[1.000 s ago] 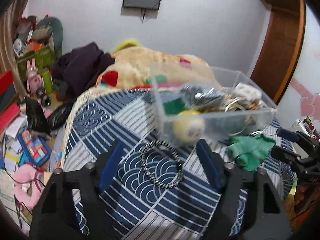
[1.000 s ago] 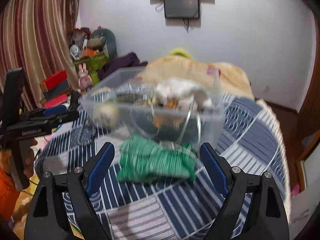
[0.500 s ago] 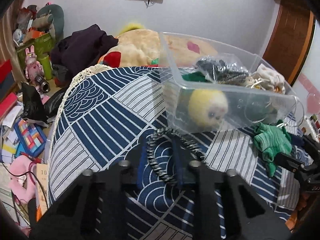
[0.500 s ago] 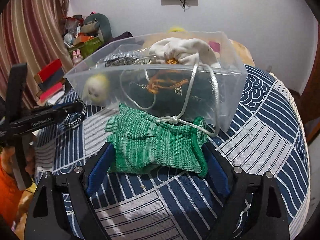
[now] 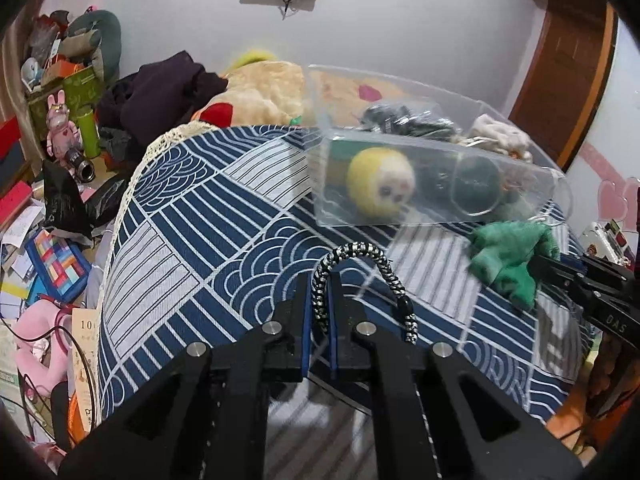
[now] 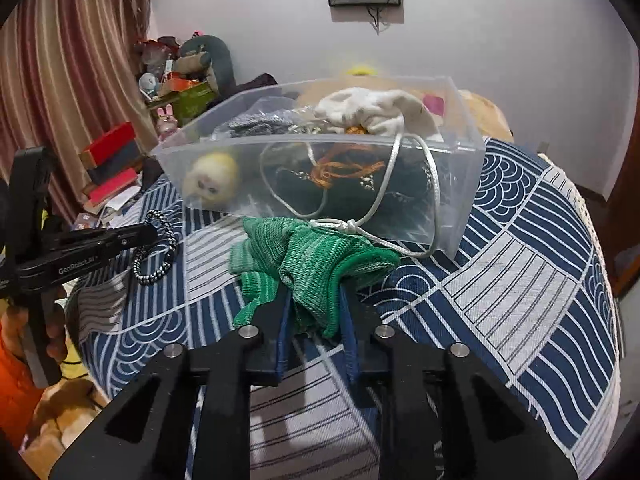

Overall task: Organize soft objects
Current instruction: 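Grasp the braided cord with the left tool while the right tool grasps the green knit sock, then place the braided cord and the green sock into the clear box and release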

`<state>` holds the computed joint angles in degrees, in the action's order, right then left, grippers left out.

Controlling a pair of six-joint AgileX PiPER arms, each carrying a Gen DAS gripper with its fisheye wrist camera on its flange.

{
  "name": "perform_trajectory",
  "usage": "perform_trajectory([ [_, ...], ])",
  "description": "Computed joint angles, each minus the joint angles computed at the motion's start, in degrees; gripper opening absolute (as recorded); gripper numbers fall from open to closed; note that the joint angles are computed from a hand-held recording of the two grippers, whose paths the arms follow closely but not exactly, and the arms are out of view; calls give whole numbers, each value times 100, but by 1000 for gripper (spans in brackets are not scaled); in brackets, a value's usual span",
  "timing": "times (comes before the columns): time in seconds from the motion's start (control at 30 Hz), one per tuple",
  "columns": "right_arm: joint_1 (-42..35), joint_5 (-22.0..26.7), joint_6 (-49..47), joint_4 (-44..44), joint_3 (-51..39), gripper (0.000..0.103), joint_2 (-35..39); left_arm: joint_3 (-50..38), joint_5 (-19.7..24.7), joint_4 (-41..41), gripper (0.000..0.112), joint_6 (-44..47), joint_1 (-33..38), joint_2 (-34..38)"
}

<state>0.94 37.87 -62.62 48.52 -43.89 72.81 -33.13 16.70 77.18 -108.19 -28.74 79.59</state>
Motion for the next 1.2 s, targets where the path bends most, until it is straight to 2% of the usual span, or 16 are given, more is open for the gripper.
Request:
perform_trajectory([
  [0.37, -531, 632, -235, 563, -92, 15, -665, -466, 649, -152, 6, 281, -653, -542],
  [0.5, -423, 520, -202, 704, -243, 15, -775, -774, 739, -130, 6, 476, -698, -588],
  [0.73, -41, -20, -139, 882, -608, 15, -589, -1400, 809, -59, 6, 709, -671, -293],
  [0.97, 250, -380, 184, 729, -1081, 15, -129, -1886, 376, 29, 6, 803, -245, 187],
  [1.2, 645, -702, 636, 215, -1401, 15, 388, -2374, -119, -506, 6, 1300, 344, 816],
])
